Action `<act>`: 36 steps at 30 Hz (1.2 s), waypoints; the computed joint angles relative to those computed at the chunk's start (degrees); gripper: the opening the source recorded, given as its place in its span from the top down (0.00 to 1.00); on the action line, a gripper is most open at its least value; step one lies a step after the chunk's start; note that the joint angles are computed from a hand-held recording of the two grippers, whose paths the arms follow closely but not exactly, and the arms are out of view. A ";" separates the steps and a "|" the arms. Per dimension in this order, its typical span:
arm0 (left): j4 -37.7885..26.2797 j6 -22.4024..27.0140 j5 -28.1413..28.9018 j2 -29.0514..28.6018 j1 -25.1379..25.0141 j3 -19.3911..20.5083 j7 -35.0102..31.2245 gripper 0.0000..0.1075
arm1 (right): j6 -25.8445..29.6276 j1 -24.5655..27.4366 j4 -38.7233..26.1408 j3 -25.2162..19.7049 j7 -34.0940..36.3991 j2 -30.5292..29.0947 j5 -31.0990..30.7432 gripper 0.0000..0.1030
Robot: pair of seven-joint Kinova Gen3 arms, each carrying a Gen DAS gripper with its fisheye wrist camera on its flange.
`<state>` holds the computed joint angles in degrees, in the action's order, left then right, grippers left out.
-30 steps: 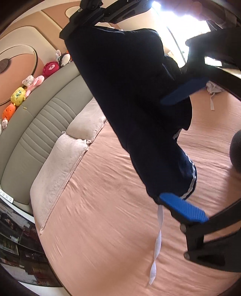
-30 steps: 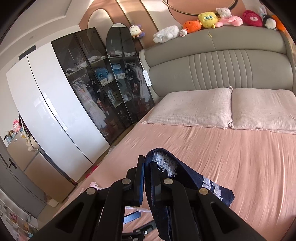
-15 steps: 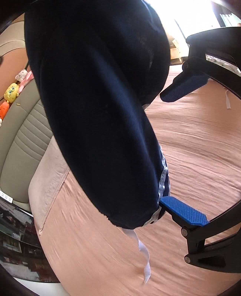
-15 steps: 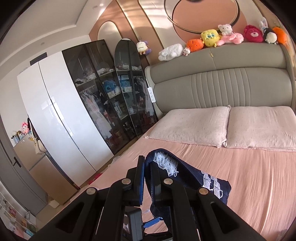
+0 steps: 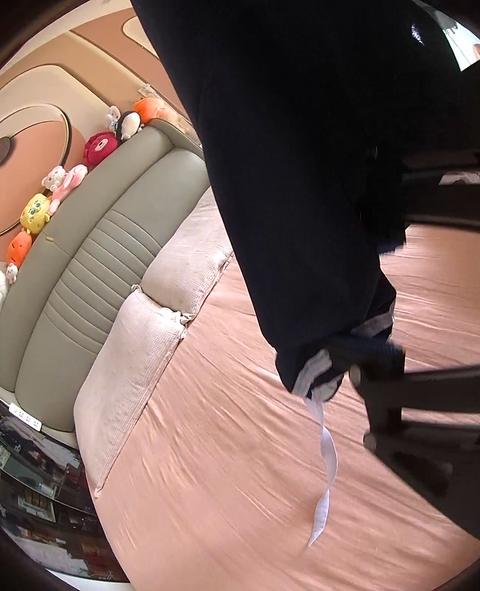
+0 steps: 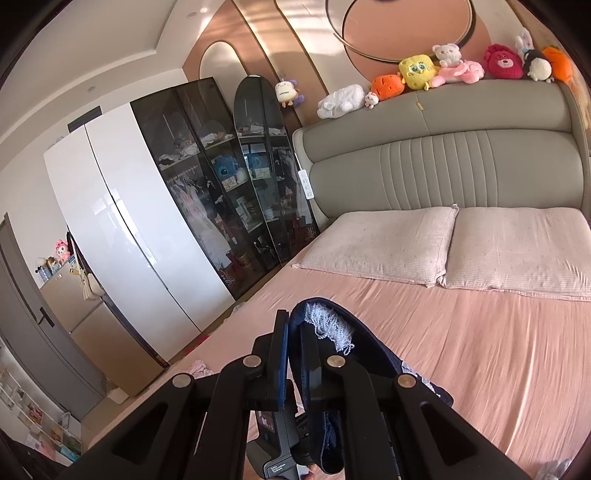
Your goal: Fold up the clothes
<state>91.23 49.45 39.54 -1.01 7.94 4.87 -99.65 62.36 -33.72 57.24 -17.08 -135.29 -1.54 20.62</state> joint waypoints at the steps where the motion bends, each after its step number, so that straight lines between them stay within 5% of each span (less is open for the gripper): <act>1: 0.13 -0.69 -0.23 -0.16 0.18 0.18 -0.19 0.86 | -0.20 0.39 0.53 0.48 0.11 -0.28 -0.88 0.96; 7: -3.98 0.37 -3.51 2.28 0.25 0.53 0.34 0.86 | -2.60 3.66 5.11 1.34 -1.15 -2.35 -3.20 0.96; 18: -6.48 4.32 3.30 4.06 -4.76 -0.54 -11.74 0.86 | -5.29 7.64 13.54 0.77 -10.10 -2.51 -0.61 0.96; 31: -4.64 9.73 7.81 9.21 -10.04 1.14 -23.31 0.86 | -8.43 4.79 19.22 3.14 -16.95 1.59 1.74 0.96; 36: -5.66 13.67 4.15 12.37 -8.52 1.43 -20.29 0.85 | -7.86 2.72 16.63 3.27 -16.03 3.22 4.44 0.96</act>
